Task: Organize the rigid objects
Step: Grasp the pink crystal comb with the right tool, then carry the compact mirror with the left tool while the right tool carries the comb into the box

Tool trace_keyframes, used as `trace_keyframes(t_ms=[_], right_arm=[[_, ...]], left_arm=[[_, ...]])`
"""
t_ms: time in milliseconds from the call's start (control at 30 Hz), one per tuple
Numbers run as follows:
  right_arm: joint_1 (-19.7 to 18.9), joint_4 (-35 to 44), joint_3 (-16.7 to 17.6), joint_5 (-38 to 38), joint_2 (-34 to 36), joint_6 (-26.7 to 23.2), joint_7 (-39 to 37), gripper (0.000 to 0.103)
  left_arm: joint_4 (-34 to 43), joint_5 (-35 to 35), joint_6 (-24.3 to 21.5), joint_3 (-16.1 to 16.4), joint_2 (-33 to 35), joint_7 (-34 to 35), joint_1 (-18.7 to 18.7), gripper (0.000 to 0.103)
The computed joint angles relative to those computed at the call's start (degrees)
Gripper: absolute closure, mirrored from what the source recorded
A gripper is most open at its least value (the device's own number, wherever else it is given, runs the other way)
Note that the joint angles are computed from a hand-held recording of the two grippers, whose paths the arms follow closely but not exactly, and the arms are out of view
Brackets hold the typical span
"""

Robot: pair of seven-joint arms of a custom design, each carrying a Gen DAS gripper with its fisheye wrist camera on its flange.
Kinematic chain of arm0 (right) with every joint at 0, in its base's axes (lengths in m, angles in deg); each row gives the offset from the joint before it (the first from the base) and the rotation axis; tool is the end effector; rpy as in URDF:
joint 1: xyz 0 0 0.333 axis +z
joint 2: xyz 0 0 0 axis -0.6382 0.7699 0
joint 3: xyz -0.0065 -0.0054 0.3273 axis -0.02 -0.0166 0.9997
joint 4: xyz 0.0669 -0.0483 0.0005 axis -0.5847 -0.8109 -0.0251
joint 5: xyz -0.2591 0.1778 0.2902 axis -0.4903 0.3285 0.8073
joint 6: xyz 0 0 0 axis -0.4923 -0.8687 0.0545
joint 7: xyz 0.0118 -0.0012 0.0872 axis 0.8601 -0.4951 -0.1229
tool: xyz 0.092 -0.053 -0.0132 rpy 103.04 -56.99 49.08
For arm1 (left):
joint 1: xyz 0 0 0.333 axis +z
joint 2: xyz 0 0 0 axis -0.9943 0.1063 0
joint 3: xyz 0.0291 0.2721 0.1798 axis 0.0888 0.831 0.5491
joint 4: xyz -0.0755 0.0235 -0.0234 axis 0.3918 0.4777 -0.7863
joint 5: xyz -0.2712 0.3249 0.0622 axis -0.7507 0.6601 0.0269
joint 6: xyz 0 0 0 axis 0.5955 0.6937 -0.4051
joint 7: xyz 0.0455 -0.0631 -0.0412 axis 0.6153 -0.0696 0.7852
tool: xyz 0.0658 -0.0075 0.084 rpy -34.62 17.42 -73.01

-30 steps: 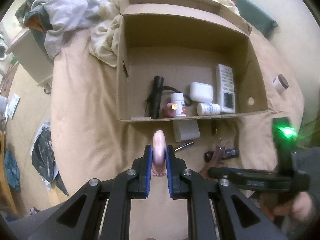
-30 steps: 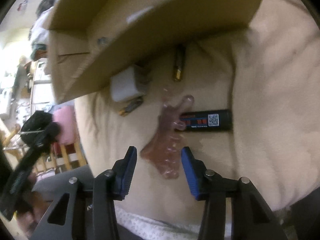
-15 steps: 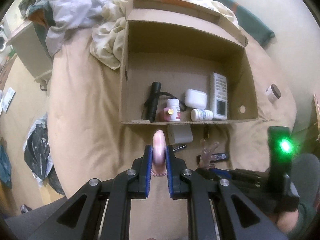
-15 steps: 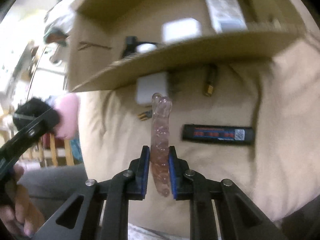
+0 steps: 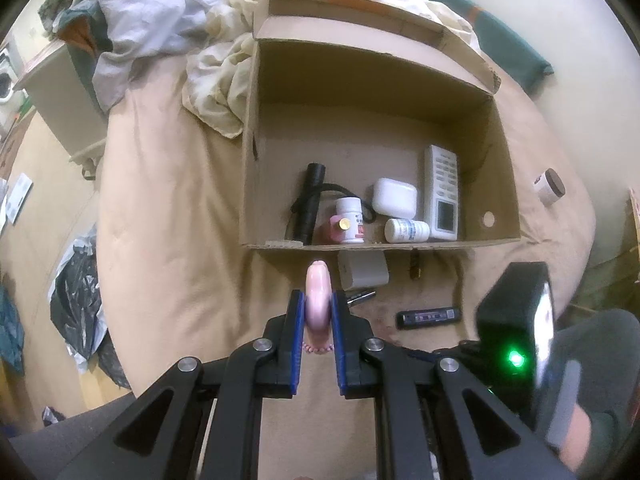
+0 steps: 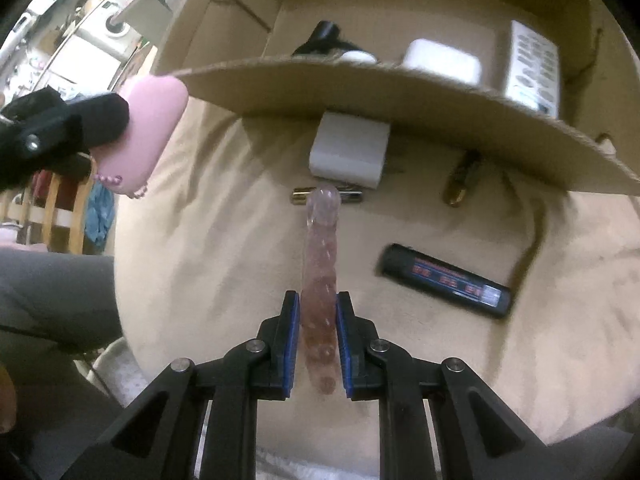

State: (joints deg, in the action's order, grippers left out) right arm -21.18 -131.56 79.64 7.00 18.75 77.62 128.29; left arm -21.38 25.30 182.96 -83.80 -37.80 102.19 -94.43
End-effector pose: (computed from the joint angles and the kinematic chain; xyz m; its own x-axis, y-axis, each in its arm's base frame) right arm 0.6463 0.2752 0.4472 0.1211 -0.9523 -0.2802 -0.9870 -0.0854 -0.1363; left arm 0.6769 -0.2768 0.5595 -0.2617 -0.9496 0.1726 -0.9169 0.1888 -0.3518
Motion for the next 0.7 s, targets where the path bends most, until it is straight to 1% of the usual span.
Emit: trace_keyframes(t_ms=[100,267,467,600,700], right_arm=[[0.01,-0.91,0.11,0.42,-0.71,1.11,-0.09,0.084],[-1.56,-3.8,-0.01,3.96,-4.34,3.72,-1.65,0.084],[-3.55,-5.89,-0.59,7.11,-8.72,5.95,-4.58,0.084],[-4.73,-6.74,-0.99,9.13,-11.2,7.27,-7.91,0.084],[-5.48,-6.61,-1.41,10.25,-12.23,7.26,-9.04,0.084]], left_arm=[[0.28,0.38,-0.29,0.13,0.32,-0.37,-0.1,0.091],[0.65,1.31,-0.43,0.27,0.73,-1.22,-0.37,0.091],[0.22,3.13,-0.05,0.44,0.68,-1.72,-0.86,0.091],[-0.01,5.46,-0.22,0.79,0.6,-2.32,-1.45,0.091],[-0.25,6.41,0.41,0.91,0.41,-2.77,-1.62,0.091]])
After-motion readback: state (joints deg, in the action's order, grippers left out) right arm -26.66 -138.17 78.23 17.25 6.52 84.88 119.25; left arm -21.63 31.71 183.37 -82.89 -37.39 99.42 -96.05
